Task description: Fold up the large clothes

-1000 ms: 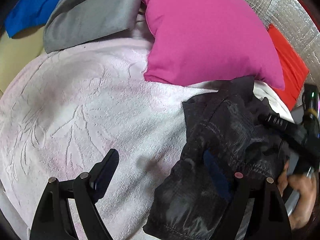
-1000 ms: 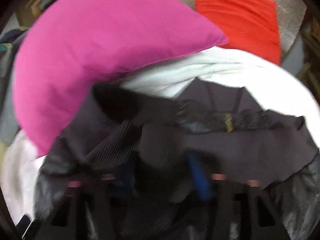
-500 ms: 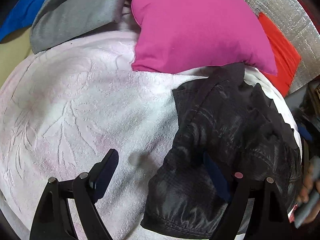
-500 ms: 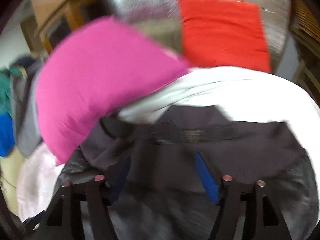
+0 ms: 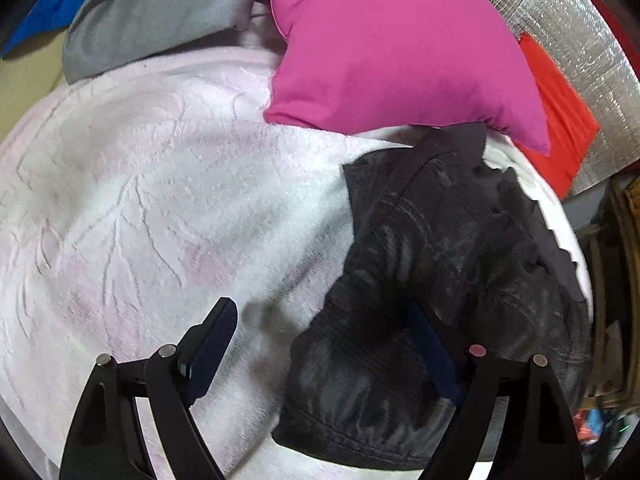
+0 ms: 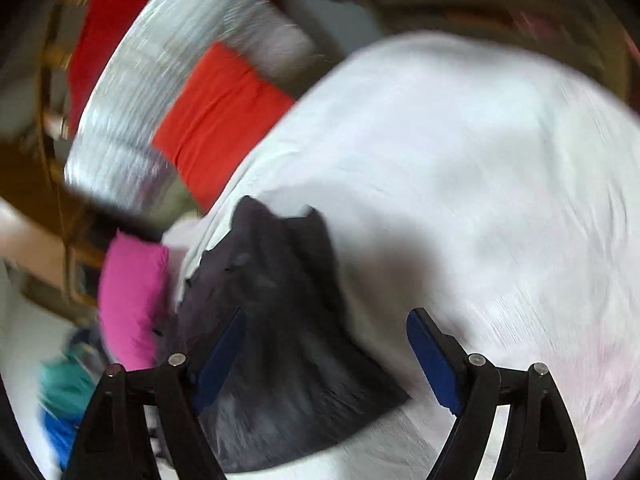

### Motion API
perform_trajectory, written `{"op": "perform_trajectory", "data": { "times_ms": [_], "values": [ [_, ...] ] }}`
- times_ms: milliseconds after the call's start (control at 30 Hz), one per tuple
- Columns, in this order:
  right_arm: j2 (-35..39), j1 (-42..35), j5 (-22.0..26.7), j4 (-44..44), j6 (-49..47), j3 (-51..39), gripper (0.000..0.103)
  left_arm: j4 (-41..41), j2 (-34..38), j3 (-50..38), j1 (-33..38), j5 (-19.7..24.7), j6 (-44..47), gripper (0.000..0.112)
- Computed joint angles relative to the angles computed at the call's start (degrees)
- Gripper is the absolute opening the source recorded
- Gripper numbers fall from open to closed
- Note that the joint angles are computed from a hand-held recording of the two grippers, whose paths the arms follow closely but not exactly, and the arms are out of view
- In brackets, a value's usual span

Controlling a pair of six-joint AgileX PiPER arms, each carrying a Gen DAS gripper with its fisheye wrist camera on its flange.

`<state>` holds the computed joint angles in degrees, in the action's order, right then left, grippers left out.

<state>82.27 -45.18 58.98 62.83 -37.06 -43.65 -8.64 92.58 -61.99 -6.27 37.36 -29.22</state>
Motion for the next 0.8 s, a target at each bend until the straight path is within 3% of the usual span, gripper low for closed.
{"op": "perform_trajectory", "data": {
  "times_ms": [100,200,267,367,433,467,600,800],
  "values": [
    [3.79,-4.09,6.98,2.80,-1.05,2.11,0.086,-1.32,-1.53,0.78,-0.21,-1.47,1.29,0.087],
    [5.82,-0.52,8.47,5.01,-1.75,2.06,0.086,2.06,-0.17,-0.46,-1.17,-1.28,-1.09,0.087],
    [6.99,2.48,6.60,5.61,-1.79,2.19,0.086,-0.69,1.74,-1.26,-0.43,-0.63,0.99,0.087],
    [8.75,6.86,4.35,7.70,-1.44,3.23,0.086,-12.52,3.08,-0.43,2.16,-1.44,10.69,0.087],
    [6.93,10.55,0.16,9.62,-2.97,3.98,0.086,-17.38,4.02,-0.66,2.66,-1.13,15.18,0.087],
    [6.33,10.59,0.31,10.52,-4.62,3.97,0.086,-17.58,4.22,-0.69,2.38,-1.24,15.37,0.087],
    [7.49,16.63,-6.90,15.98,-8.65,3.71,0.087,-17.34,5.04,-1.58,0.43,-2.37,15.46,0.087],
    [10.13,15.26,-5.82,19.07,-10.62,3.81,0.089,-16.47,5.10,-0.74,-1.06,-5.44,13.92,0.083]
  ]
}}
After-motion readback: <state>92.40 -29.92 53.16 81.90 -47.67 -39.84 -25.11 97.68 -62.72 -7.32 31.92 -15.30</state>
